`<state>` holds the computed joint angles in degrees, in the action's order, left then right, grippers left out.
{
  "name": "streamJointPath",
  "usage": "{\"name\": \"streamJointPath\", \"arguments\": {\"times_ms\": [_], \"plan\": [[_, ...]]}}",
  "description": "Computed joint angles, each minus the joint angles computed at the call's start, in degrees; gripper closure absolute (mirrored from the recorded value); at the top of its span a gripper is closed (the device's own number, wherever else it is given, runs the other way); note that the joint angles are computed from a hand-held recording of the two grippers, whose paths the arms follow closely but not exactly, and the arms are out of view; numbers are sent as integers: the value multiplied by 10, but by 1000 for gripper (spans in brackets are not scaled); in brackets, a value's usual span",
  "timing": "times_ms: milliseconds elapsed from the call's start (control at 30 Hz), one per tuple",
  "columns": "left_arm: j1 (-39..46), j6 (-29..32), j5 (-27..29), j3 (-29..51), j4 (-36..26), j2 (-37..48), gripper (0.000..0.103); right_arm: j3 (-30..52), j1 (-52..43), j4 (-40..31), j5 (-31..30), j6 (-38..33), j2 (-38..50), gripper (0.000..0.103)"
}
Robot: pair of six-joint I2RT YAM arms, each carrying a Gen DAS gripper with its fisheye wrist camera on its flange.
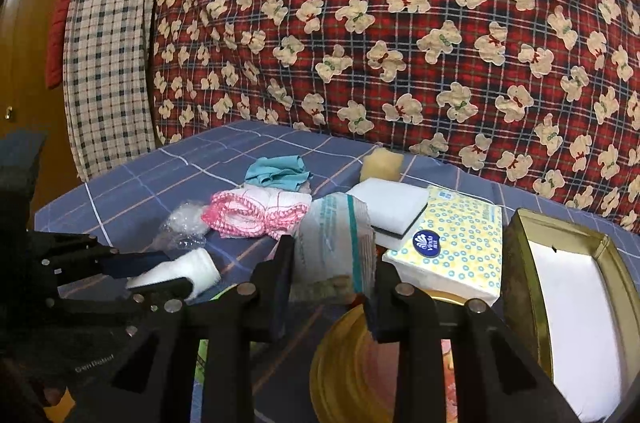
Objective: Organize soft objects
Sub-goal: 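Close left gripper on the white roll while right gripper grasps the cotton-swab pack, then lift and carry both held items over the gold tin tray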
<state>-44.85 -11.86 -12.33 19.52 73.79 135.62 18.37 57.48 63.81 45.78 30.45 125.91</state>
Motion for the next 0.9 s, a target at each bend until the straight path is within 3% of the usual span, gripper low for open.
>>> {"name": "streamJointPath", "arguments": {"times_ms": [200, 433, 700, 900], "plan": [[48, -21, 56, 3, 19, -4, 75, 9, 11, -16, 11, -8, -4, 72], [61, -53, 38, 1, 68, 6, 75, 20, 16, 33, 28, -46, 14, 74], [64, -56, 43, 6, 45, -25, 75, 25, -10, 65, 7, -57, 23, 75], [43, -67, -12, 31, 31, -29, 75, 41, -11, 63, 30, -69, 30, 75]]}}
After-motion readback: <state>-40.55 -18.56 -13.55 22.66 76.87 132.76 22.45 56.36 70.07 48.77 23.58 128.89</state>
